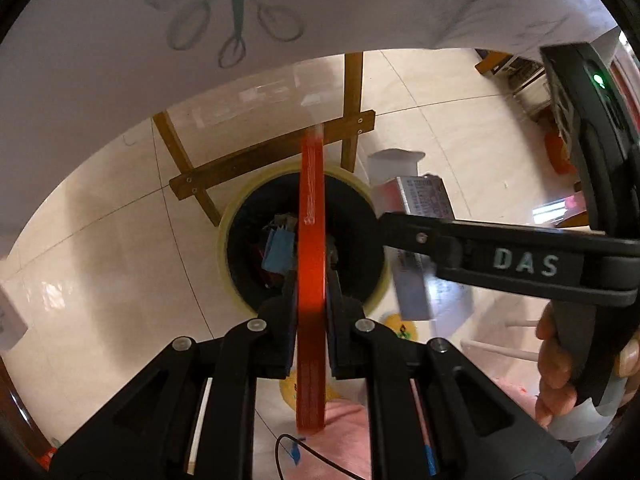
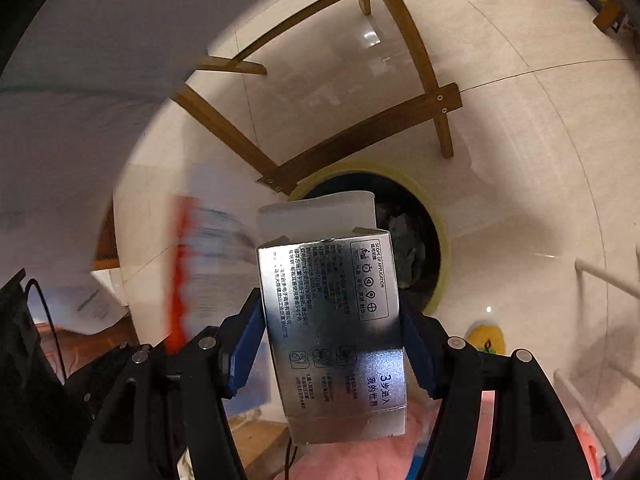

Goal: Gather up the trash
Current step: 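Carry both boxes over the floor bin and open both tools to drop them, then move both tools back over the table toward the tissue and wrapper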

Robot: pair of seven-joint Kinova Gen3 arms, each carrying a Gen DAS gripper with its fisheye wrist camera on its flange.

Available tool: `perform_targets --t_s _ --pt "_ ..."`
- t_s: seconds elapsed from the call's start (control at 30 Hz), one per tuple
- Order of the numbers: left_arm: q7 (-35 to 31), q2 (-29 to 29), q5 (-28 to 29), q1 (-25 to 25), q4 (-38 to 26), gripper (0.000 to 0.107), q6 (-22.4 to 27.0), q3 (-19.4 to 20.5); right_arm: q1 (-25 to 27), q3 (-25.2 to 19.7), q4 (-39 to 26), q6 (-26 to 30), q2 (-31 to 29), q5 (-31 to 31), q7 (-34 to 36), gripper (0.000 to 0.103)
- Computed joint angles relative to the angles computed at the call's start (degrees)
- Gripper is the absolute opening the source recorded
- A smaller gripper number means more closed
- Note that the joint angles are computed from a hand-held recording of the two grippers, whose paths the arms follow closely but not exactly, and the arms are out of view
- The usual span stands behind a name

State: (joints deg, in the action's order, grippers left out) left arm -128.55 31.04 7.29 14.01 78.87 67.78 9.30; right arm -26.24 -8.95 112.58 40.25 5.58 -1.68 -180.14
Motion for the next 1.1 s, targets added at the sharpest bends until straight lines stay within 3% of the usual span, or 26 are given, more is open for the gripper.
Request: perform_targets --t_s 0.1,0.17,0.2,0.37,0.6,0.7,0.87,1.1 --pt "-0.44 0.50 -0.63 0.64 1.82 0.022 -3.72 -0.12 0.52 0.80 0.95 -3.00 2.55 0.52 0.60 0.071" --pt "1.12 1.12 -1.93 2.32 2.47 0.044 -6.70 -0.57 -0.32 1.79 1.50 -4.05 3.52 1.71 -0.99 0.078" --pt "1.58 1.11 -2.36 2.55 2.82 0.047 -7.66 -0.71 -0.02 1.77 1.26 -3.68 3.49 2.01 -1.25 0.079" --pt "2.75 0.81 -3.96 2.77 3.41 0.048 -9.78 -0.89 -0.23 2.35 1.77 -4.42 3.76 2.13 -1.06 0.079" --pt "2.94 -3.36 -3.13 0.95 4.30 0.048 -7.48 -0.46 -0.18 1.99 0.62 -1.57 2.81 3.17 1.14 0.079" --pt "2.93 -5.92 -2.32 0.01 4.29 0.048 -4.76 -0.45 -0.64 1.25 -1.44 2.38 0.85 3.50 0.92 0.079" --pt "4.29 -10.37 -0.70 -1.17 1.66 0.048 2.96 -0.73 -1.40 -0.80 -8.30 13.64 -2.33 4.05 1.38 0.079" --pt "9.04 -15.55 1.24 -1.97 -10.01 0.048 16.21 -1.35 -2.15 -3.10 -21.92 29.95 -5.69 5.04 6.20 0.079"
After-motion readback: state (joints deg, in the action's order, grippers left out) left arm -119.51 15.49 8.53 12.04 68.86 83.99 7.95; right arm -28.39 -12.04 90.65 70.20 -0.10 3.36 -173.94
